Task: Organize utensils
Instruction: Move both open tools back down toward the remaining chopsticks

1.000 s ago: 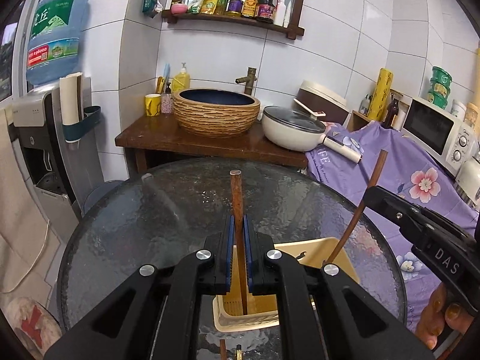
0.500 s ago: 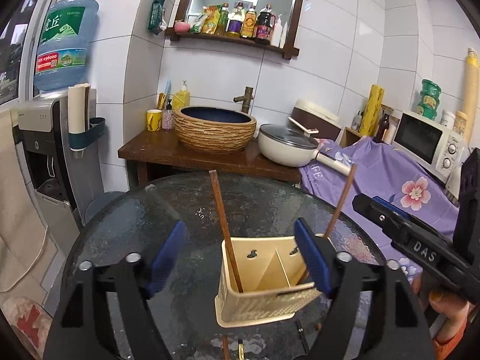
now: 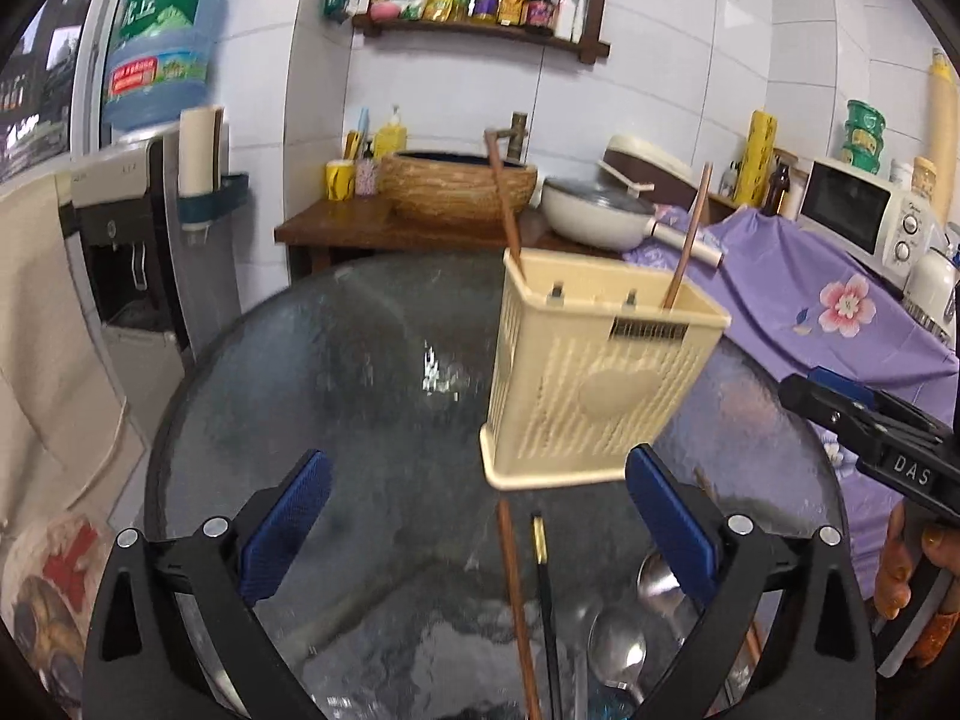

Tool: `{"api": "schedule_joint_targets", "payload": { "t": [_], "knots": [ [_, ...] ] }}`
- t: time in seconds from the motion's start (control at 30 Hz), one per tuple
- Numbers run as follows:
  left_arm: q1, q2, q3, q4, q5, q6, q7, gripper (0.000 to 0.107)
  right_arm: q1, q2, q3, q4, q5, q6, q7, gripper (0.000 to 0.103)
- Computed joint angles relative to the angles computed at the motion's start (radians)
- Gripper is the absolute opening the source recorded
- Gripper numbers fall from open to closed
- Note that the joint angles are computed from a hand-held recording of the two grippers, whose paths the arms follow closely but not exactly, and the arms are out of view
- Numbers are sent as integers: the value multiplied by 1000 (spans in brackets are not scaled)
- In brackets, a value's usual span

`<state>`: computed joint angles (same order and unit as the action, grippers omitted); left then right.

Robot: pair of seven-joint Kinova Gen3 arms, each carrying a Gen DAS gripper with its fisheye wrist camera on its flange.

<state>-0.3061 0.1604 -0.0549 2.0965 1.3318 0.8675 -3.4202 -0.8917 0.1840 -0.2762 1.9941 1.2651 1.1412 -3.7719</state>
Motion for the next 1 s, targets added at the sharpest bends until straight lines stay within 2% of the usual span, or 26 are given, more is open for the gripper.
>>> {"api": "schedule_joint_targets", "payload": {
  "t": [0.07,0.17,0.27,0.43,0.6,0.67,0.7,0.83,1.0],
  "knots": [
    [3,11,-2,25,0,-35,-19,97,-9,17,-9,27,-31,-15,-39,64],
    [14,16,1,58,10,-98,-67,97,6,29,-14,72,-65,-97,-98,64],
    [37,24,9,71,-28,-178,-66,97,-4,49,0,98,-107,-142,-137,64],
    [23,45,17,80,-58,-206,-54,97,-36,75,10,130,-162,-163,-208,64],
    [9,58,26,86,-63,-206,-73,95,-51,102,24,111,-232,-160,-167,64],
    [6,64,28,80,-86,-196,-50,91,-49,111,32,101,-264,-166,-139,61],
    [8,68,31,74,-97,-195,-33,88,-46,114,36,98,-276,-174,-122,54],
    [10,86,44,48,-157,-193,38,72,-45,120,57,93,-301,-192,-97,42],
    [6,97,66,22,-210,-173,101,66,-39,121,71,79,-317,-204,-59,40]
  ]
}}
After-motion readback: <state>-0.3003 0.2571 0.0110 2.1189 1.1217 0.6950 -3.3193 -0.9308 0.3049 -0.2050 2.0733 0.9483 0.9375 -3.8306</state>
